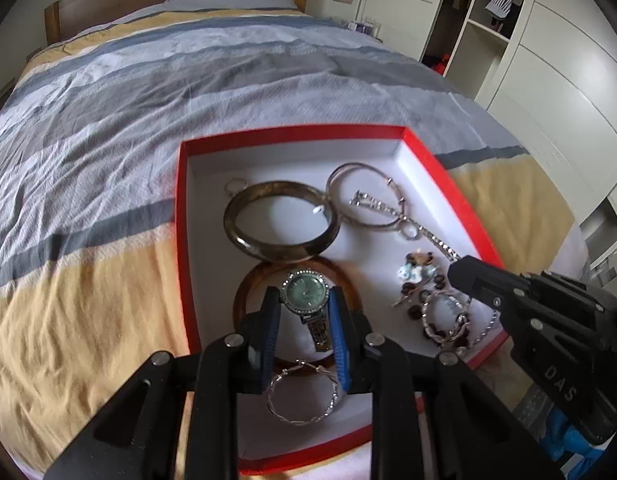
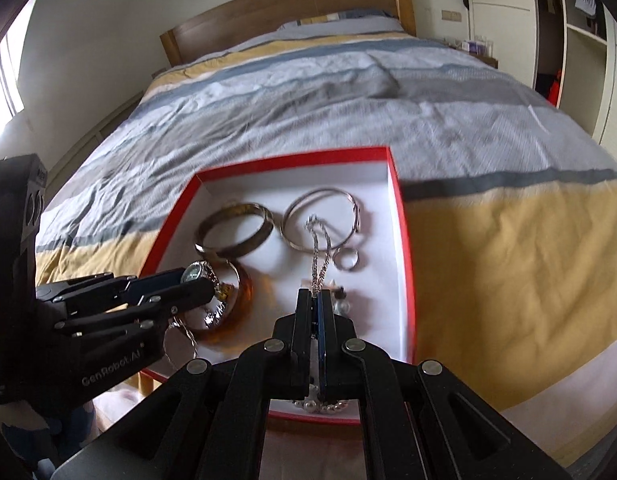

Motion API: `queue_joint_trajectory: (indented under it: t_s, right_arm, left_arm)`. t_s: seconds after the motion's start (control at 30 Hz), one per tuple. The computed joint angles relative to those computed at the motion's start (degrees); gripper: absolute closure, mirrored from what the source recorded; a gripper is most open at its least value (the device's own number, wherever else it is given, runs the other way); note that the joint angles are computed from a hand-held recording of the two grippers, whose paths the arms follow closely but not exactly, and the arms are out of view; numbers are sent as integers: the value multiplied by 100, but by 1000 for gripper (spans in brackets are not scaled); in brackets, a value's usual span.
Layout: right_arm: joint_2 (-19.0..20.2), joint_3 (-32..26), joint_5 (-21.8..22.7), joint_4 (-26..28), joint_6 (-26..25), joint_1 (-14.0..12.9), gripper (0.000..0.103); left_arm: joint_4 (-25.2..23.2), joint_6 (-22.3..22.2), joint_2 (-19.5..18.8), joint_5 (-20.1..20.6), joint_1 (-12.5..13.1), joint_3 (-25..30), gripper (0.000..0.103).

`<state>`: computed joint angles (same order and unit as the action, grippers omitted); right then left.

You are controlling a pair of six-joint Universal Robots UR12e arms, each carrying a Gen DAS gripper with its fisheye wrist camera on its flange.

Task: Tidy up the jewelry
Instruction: 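Carry the necklace and watch over the red box and lower them in, then open both tools and withdraw them from the box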

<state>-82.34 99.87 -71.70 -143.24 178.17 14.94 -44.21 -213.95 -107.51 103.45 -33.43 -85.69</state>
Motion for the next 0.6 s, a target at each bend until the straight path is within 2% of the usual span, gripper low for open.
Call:
queue_joint_trajectory:
  t_s: [0.5, 0.6]
  right_arm:
    - [-8, 60, 188, 302, -89, -38, 95]
    - [-36, 85, 212, 294, -84, -46, 85]
  left_arm:
    - [-383, 14, -62, 239, -50, 82, 79]
    - [-412, 11, -46, 226, -56, 82, 73]
